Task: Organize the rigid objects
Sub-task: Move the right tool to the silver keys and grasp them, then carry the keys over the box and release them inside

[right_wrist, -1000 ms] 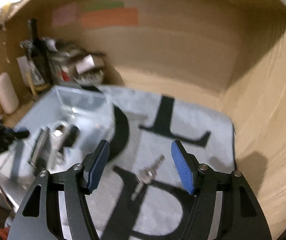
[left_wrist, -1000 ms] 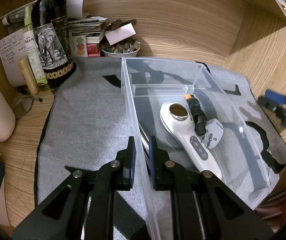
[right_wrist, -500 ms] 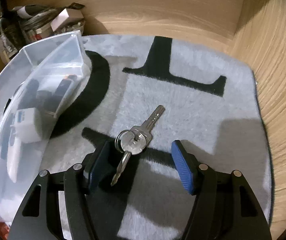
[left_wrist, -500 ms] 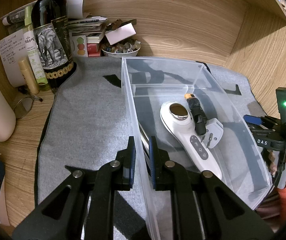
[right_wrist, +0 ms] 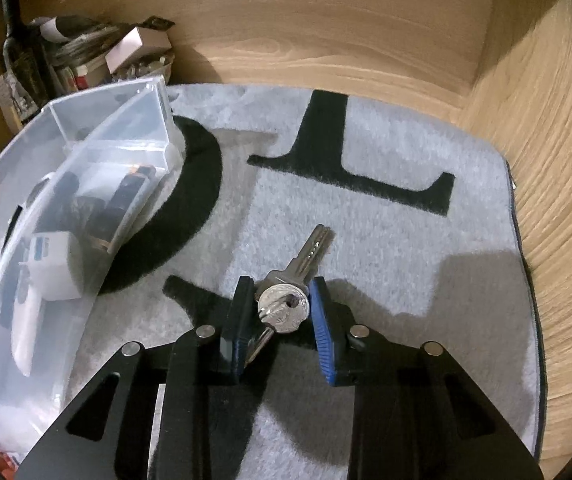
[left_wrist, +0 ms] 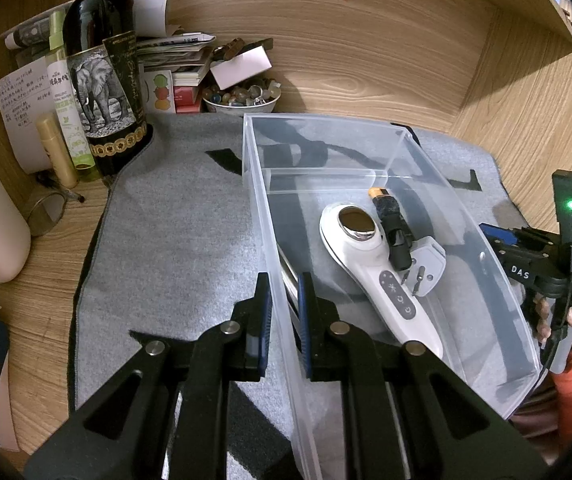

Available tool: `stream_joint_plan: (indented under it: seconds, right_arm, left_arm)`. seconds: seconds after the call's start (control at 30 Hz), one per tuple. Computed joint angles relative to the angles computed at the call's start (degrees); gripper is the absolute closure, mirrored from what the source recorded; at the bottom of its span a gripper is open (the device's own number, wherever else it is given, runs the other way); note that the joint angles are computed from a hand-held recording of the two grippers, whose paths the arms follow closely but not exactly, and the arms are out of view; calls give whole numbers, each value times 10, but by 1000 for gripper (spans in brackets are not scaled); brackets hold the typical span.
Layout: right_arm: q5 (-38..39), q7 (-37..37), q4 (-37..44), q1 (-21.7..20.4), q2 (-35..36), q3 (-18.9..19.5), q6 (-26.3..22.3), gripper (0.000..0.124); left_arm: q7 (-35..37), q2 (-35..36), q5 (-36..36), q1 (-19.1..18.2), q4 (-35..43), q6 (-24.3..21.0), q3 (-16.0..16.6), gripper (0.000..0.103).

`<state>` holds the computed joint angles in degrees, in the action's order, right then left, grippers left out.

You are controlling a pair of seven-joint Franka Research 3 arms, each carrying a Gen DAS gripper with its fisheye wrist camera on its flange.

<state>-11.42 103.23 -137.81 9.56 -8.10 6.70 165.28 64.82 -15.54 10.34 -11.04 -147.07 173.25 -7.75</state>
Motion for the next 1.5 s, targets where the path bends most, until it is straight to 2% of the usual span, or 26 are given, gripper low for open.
stream_joint_plan:
  seconds: [0.27,0.47,0.57,0.7,0.97,1.17,1.33,1.43,1.5]
  right_arm:
    - [-37,27,-17,-20,-34,22,35,98]
    - [-30,17,-24,-26,-60,37,58,98]
    - [-41,24,-26,-45,-71,58,72,98]
    - [-24,7,-26,-42,-84,66,91,98]
    - [39,-62,-23,-12,-101,74,135,98]
    - [104,-138,-19,52,-94,50,150,98]
    - [156,-200,-24,107,-85,25,127,98]
    - [154,-202,-31,91,-83,48,110,98]
    - [166,-215,-33,103,-79,39,90,98]
  left_arm:
    - [-2,0,1,0,0,0,0,91]
    - [-2,0,2,0,0,0,0,91]
    - [-2,0,2,0,0,0,0,91]
    - [-2,0,1,-1,0,0,1,91]
    - [0,0,0,-2,0,0,2,91]
    - [0,0,0,-2,0,0,2,91]
    - [-1,0,1,-1,0,0,1,91]
    - [-1,0,1,-1,0,0,1,91]
    - [-2,0,2,0,1,0,0,91]
